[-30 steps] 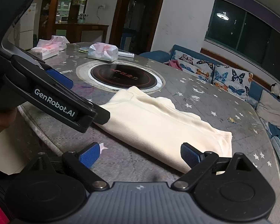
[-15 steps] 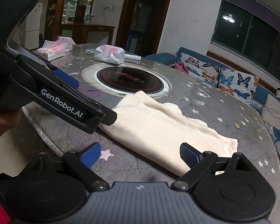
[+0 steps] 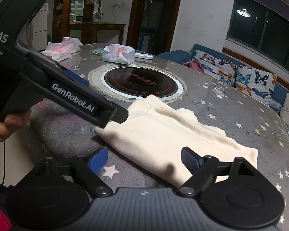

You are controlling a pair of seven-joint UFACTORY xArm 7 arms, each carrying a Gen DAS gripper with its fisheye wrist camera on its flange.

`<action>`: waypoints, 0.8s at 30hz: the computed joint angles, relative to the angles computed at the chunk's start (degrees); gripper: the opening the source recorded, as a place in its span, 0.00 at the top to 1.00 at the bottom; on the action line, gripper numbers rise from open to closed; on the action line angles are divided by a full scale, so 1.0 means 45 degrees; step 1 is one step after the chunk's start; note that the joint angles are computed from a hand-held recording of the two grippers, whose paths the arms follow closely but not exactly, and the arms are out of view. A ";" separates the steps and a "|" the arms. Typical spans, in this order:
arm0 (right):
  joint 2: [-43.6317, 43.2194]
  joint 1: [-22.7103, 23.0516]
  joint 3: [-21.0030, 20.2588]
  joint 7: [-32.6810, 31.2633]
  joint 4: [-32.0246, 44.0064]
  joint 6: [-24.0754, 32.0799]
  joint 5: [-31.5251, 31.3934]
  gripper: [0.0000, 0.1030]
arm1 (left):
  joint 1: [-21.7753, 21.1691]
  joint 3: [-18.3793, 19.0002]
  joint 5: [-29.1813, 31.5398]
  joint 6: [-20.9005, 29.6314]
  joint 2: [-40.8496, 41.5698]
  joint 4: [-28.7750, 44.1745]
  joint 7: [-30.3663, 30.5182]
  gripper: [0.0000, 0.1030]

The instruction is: Fold clothes

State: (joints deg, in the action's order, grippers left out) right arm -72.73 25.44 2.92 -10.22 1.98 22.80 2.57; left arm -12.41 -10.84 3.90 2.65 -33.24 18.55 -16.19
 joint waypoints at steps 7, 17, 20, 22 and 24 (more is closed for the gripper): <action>0.0836 0.0463 -0.0430 -0.0804 0.0337 -0.0288 0.0082 0.29 | 0.0073 0.0276 -0.0131 0.0131 0.0789 0.0515 0.0019 0.00; 0.1746 0.0946 -0.0541 -0.1597 0.0592 -0.0877 0.0354 0.30 | 0.0453 0.0016 0.0075 0.0160 0.1165 0.0750 -0.0077 0.00; 0.1758 0.0997 -0.0552 -0.1687 0.0608 -0.0876 0.0413 0.29 | 0.0778 -0.0258 0.0208 0.0184 0.1139 0.0768 -0.0307 0.00; 0.1742 0.1019 -0.0566 -0.1747 0.0613 -0.0856 0.0446 0.28 | 0.0802 -0.0241 0.0266 0.0205 0.1171 0.0795 -0.0343 0.00; 0.1779 0.1026 -0.0557 -0.1781 0.0637 -0.0869 0.0477 0.27 | 0.0792 -0.0210 0.0314 0.0217 0.1190 0.0806 -0.0350 0.00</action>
